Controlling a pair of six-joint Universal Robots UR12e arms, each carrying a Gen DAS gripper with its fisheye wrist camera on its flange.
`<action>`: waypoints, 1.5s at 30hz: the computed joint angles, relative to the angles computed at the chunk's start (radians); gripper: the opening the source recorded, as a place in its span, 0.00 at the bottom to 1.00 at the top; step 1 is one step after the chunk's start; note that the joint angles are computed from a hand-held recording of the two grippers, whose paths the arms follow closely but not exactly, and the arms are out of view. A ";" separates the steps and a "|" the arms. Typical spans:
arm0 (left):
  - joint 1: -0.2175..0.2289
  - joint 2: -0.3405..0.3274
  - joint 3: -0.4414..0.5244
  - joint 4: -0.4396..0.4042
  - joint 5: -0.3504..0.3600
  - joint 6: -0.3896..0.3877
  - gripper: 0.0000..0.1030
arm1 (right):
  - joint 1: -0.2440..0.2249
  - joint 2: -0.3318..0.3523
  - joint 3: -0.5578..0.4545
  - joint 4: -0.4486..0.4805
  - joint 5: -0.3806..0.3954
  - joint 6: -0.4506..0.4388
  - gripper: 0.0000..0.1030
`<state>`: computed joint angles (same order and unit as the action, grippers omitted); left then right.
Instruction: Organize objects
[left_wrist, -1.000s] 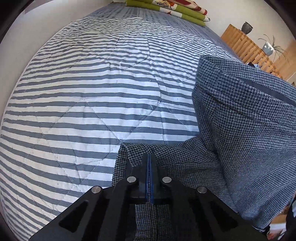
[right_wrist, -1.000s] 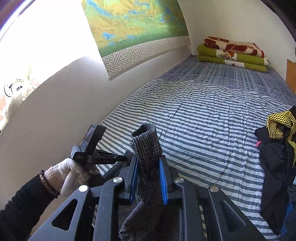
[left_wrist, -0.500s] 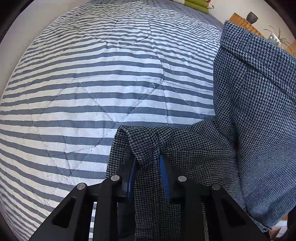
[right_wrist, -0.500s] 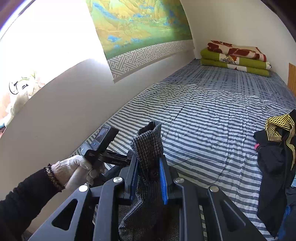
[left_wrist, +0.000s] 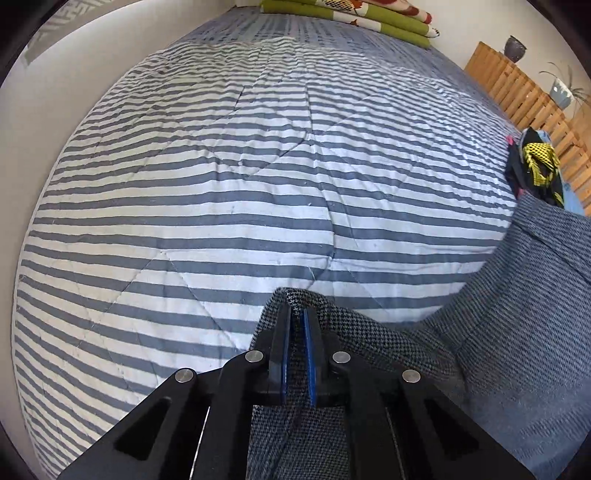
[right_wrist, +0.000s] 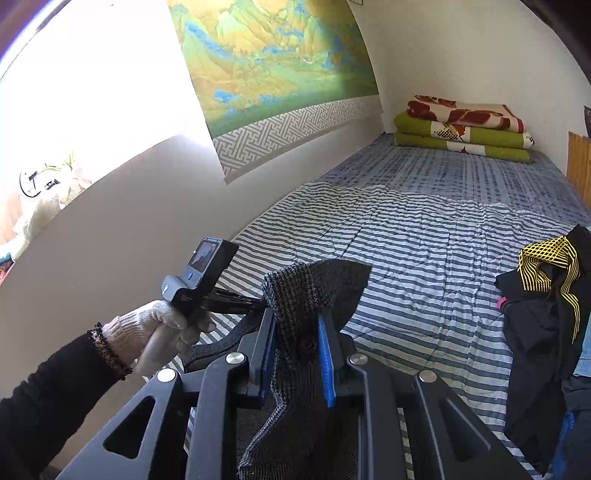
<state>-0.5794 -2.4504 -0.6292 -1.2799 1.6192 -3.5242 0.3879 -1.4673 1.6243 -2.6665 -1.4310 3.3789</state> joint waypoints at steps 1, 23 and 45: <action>0.000 -0.034 0.043 -0.027 0.022 0.000 0.11 | 0.003 0.004 -0.003 0.003 -0.008 -0.004 0.18; 0.075 0.489 -0.779 0.471 -0.032 -0.263 0.36 | 0.138 0.179 -0.201 0.220 0.165 -0.180 0.23; -0.012 0.460 -0.796 0.448 -0.066 -0.204 0.52 | 0.144 -0.111 0.188 0.278 -0.074 -0.108 0.33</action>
<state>-0.5911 -1.9903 -1.4255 -0.8321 1.5533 -3.7281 0.5318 -1.5778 1.8127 -2.3884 -1.5053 3.2707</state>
